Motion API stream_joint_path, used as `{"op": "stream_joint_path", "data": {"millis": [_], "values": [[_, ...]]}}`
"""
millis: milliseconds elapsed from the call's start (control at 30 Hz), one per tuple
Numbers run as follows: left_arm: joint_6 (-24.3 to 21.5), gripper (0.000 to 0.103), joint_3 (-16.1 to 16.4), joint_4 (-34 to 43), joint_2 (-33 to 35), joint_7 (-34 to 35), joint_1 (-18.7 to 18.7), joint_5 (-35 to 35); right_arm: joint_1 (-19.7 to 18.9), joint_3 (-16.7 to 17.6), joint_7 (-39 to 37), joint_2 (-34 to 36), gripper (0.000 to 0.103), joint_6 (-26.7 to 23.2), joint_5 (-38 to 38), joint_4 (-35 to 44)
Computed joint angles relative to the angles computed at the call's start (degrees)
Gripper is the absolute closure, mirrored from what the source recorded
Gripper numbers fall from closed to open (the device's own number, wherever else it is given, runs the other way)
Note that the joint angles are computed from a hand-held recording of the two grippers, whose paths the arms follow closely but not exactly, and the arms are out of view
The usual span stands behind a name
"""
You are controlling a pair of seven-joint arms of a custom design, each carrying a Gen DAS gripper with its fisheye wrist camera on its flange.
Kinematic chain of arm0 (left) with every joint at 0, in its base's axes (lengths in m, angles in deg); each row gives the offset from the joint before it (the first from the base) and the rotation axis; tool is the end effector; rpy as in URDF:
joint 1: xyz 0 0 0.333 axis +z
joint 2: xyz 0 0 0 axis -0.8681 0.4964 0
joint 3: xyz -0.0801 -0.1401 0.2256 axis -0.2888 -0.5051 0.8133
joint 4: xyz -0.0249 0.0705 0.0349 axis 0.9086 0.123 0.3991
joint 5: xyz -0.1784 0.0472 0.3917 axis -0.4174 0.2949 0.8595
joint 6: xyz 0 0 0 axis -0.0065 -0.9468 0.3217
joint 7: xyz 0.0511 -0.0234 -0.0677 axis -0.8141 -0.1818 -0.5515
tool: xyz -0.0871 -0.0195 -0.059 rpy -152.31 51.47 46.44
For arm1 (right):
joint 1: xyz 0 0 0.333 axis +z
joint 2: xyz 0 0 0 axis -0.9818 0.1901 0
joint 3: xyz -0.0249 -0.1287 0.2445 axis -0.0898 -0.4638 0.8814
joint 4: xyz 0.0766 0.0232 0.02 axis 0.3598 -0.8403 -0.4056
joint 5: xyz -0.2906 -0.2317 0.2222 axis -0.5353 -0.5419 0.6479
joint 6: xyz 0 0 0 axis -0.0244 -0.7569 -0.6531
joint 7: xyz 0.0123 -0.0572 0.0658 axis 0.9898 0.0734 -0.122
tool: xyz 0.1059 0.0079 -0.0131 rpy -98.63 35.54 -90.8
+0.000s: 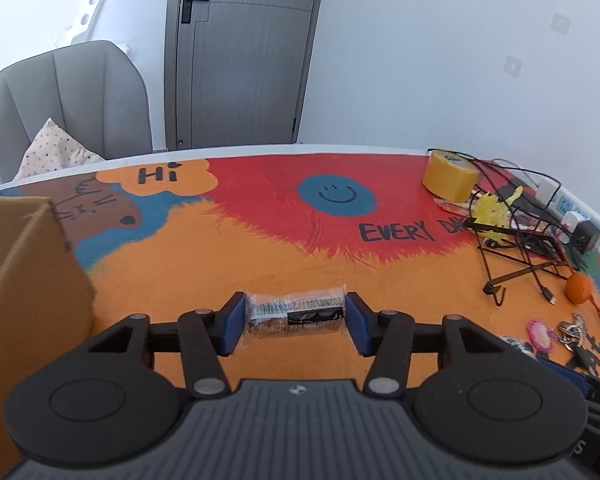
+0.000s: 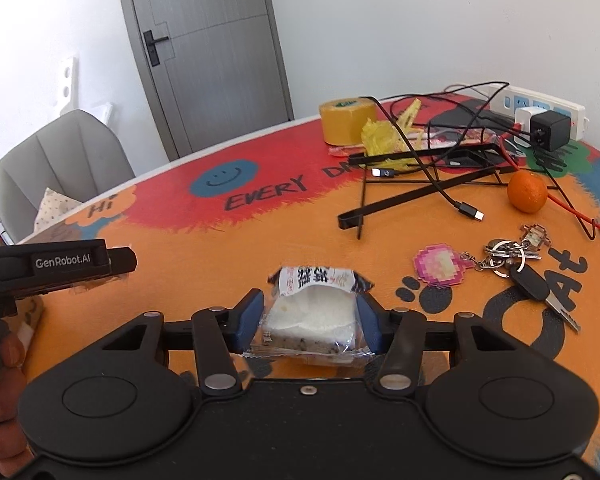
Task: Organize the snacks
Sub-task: 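Grasp the white cake packet with the right tool while the left tool grasps the clear packet, then lift and carry the white cake packet and clear packet over the box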
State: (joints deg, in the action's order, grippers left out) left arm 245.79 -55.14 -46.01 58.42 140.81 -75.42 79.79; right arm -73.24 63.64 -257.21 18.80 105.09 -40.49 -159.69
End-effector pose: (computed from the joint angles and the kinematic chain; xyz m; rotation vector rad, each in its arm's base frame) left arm 0.6708 -0.3076 0.4410 -1.4082 2.1378 -1.1152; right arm 0.5508 0.1323 0.4149 -1.1469 2.0860 -0.8955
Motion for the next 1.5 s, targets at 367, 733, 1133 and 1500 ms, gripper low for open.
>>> {"op": "stream_joint_path", "data": {"millis": [367,733,1133,1500], "values": [[1.3,0.051,-5.6,-8.3,-7.9,12.4,6.2,-13.1,1.5,1.4,0.5,-1.7,0.078,-2.0,-0.3,-0.8],[0.9,0.051,-4.7,-13.0,-12.4,20.1,6.4,-22.3,3.4,1.8,-5.7,0.9,0.016,-5.3,6.2,0.1],[0.8,0.051,-3.6,-16.7,-15.3,24.0,6.6,-27.2,5.6,1.3,-3.8,1.3,0.055,-4.4,2.2,0.0],[0.9,0.051,-2.1,-18.4,-19.6,31.2,6.3,-35.6,5.8,3.0,-1.1,-0.6,0.055,-4.5,-1.9,1.4]]}}
